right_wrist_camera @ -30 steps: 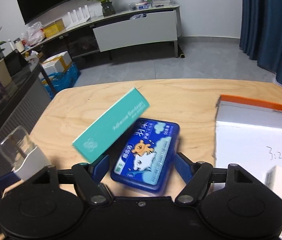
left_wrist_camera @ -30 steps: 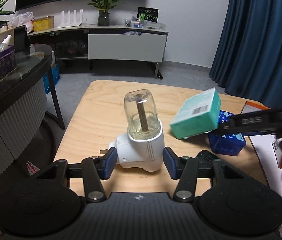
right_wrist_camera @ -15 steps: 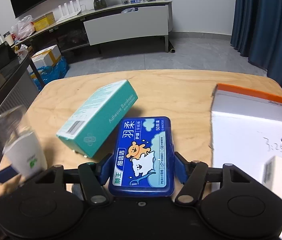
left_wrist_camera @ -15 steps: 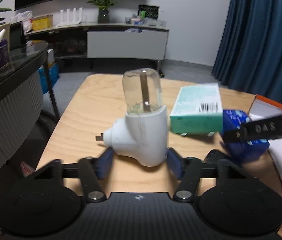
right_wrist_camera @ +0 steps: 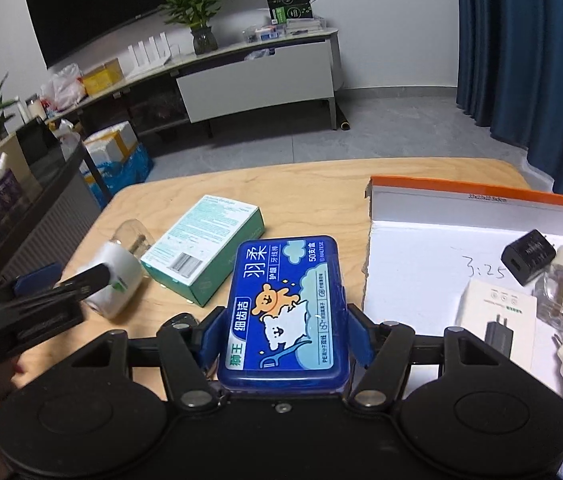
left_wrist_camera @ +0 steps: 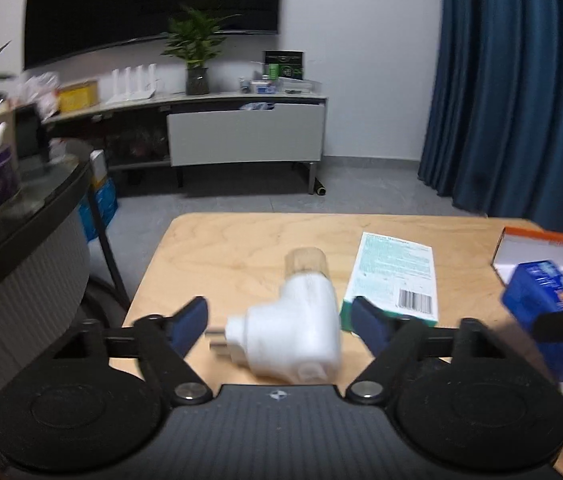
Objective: Organize rigid objects
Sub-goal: 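Carry the freshener and blue tin box over the white box with both grippers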
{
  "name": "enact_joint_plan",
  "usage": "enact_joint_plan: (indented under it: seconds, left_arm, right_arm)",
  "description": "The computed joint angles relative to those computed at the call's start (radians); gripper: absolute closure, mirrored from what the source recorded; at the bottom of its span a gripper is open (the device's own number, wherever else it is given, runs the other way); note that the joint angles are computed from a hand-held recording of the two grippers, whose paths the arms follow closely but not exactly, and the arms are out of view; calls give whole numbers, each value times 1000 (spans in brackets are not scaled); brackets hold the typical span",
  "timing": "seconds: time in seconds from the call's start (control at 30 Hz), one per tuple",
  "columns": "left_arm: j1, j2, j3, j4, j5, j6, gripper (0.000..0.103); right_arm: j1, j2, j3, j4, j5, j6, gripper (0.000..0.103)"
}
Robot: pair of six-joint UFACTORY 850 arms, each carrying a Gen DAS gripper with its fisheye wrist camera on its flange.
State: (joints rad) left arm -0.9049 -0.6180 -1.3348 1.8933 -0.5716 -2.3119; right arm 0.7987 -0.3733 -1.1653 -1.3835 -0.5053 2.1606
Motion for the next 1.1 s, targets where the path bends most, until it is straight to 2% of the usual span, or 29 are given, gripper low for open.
enact_joint_plan:
  seconds: [0.03,0.07,0.17,0.2,0.23,0.3,0.33,0.4,0.5,0.63,0.77,0.93,1.1]
  left_arm:
    - [9,-12,-19,-2,18,41,10]
    - [17,-25,-36,7,40,76,8]
    - [37,-65,-87,-14,112,226,8]
    - [45,-78,-107,-37,151,292,13]
    - [53,-89,-125,-71,195,359,27]
    - [57,-111,-154,-158,217,481,37]
    - [62,-112,-158,-162,237,481,43]
    - [69,-104,-154,-218,254,504,43]
    - [57,-74,-101,-168,236,409,43]
    - [30,7,0,-22,207,155,44]
    - [-33,74,44,20,148,86,45]
    - [-110,77,4,21,122,58,45]
    - [-164,47,-65,42,161,0,45]
  right_arm:
    - [2,8,8,-14,5,22,28]
    - [2,16,19,-29,6,44,28]
    - [3,37,46,-62,8,96,28]
    - [2,44,54,-72,9,113,28]
    - [1,48,60,-80,10,128,28]
    - [2,52,65,-90,4,149,28]
    - [3,56,70,-95,3,162,28]
    - [6,66,81,-111,-5,189,28]
    - [12,90,106,-132,-25,225,28]
    - [29,122,139,-151,-68,249,28]
    - [49,167,185,-164,-110,273,28]
    - [89,244,260,-135,-208,279,28]
    - [143,337,345,-91,-334,279,28]
